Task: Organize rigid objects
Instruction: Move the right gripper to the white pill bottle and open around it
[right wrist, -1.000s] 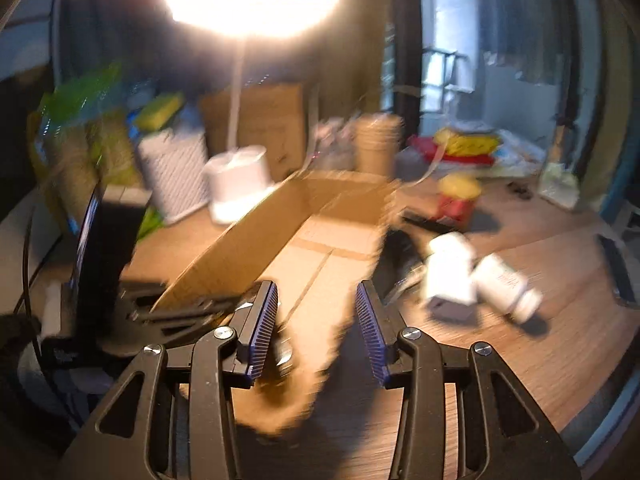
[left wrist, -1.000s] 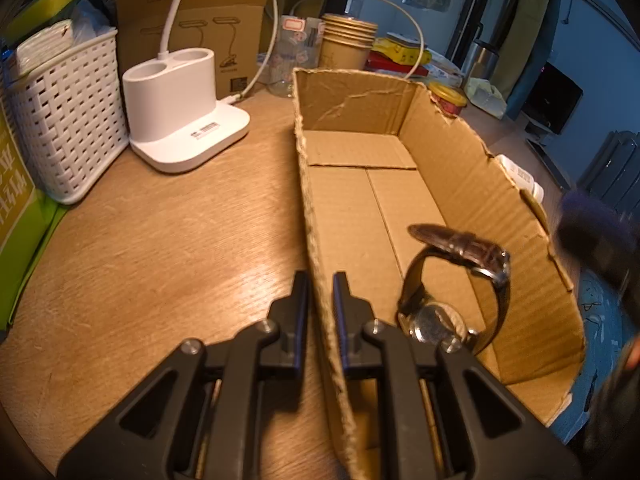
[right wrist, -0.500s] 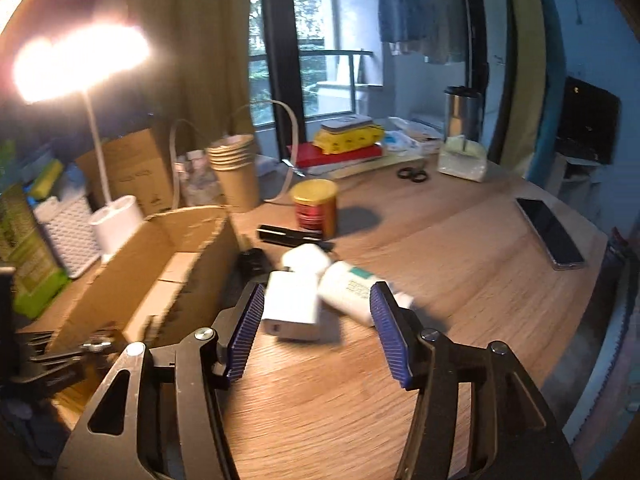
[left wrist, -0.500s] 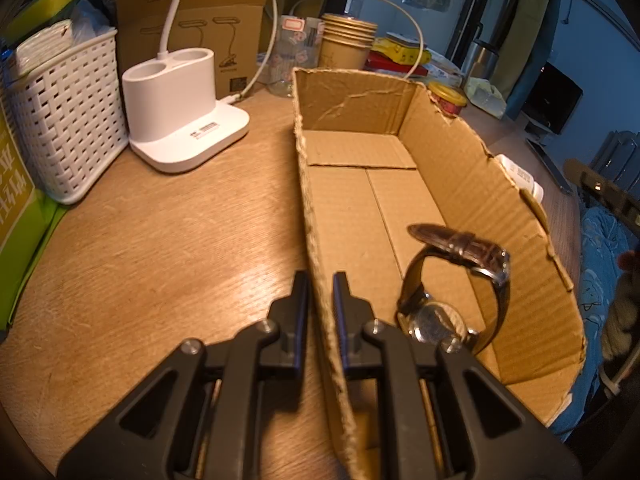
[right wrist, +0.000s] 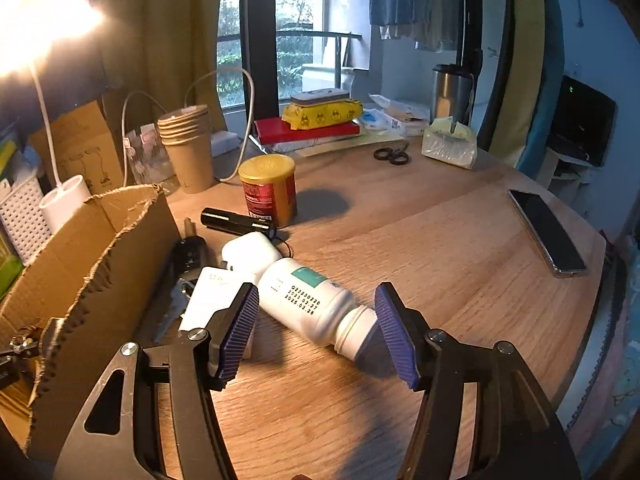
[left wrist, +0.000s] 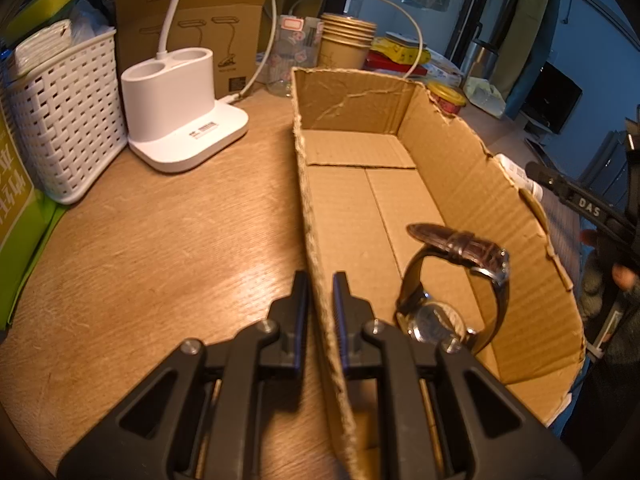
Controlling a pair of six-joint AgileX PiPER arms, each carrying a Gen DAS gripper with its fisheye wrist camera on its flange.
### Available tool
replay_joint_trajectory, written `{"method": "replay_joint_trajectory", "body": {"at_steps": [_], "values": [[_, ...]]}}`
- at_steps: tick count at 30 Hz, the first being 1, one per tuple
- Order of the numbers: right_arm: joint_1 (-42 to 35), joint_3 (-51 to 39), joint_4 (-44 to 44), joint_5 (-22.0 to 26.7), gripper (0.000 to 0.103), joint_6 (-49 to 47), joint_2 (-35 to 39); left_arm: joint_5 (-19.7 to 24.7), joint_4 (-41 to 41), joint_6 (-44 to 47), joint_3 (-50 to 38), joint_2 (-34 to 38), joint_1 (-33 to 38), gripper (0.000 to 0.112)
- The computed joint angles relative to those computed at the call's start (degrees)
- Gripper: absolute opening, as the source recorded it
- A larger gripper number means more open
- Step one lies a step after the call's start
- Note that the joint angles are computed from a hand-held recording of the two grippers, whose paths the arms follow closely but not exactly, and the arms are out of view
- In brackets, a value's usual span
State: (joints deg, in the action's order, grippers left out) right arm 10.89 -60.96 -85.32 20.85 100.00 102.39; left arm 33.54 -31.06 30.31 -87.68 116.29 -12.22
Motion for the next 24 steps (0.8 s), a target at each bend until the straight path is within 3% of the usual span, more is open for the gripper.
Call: {"method": "replay_joint_trajectory", "body": {"at_steps": [14,24], "values": [[-2.2,-5.7,10.3,-2.3,0.064,-13.5,4.9,0.0,0.0,0.0,0.0,0.0,-0.1,0.013],[-2.1,-9.4,21.3,0.1,0.064,-24.7,7.4,0.0,0.1,-0.1,0.0,0.0,-0.1,0.013]]}}
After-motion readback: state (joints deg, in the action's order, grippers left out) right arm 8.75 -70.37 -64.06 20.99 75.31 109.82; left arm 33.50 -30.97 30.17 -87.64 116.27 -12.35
